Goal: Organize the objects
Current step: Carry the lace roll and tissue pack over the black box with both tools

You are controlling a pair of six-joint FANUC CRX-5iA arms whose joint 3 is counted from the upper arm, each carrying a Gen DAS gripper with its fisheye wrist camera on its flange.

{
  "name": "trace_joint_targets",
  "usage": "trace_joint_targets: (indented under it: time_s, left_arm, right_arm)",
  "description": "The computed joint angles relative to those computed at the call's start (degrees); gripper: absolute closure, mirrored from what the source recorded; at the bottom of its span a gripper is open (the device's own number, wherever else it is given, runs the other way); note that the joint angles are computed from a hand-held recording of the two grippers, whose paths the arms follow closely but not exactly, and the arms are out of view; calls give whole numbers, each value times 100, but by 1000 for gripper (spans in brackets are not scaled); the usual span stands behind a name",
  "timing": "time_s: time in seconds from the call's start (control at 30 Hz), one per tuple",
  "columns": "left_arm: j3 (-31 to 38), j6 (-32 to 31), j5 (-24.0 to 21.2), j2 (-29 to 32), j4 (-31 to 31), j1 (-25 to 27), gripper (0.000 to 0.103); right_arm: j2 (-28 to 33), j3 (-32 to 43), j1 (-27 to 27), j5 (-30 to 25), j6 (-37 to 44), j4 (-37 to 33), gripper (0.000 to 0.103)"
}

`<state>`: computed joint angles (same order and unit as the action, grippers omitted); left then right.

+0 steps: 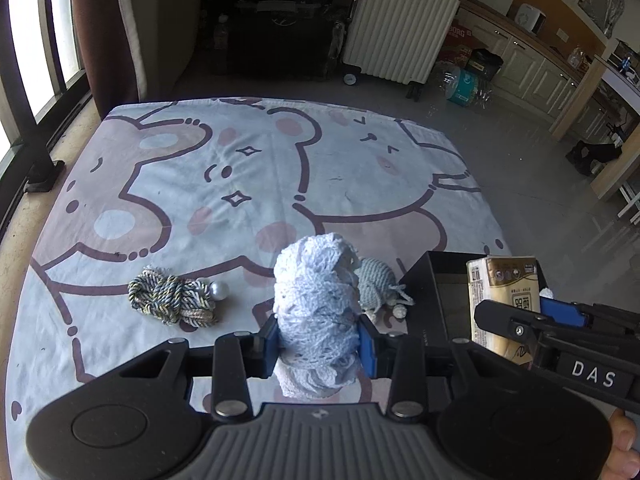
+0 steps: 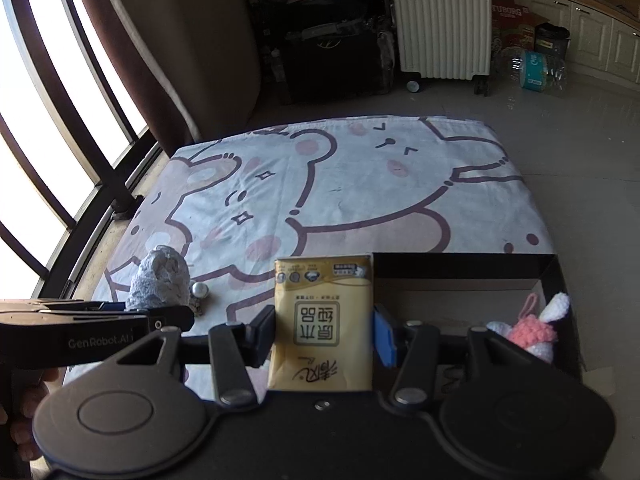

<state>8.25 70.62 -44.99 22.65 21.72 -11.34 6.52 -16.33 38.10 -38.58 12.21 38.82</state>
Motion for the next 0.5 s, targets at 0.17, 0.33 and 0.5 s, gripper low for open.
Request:
trace_joint_targets:
  time_s: [0.17,0.33,0.5]
  left_arm:
    - [251,-100,-59,143,212,-172,63]
    - [416,-166,-127,278,352,-322,63]
    - [515,-173,-253,416,512,-422,63]
  right_arm:
    - [-252,-268,-133,-52,-382,345,52]
    - [-438,-486,-248,-56,-653,583,51]
    - [-569,-682,-364,41,-844,541,51]
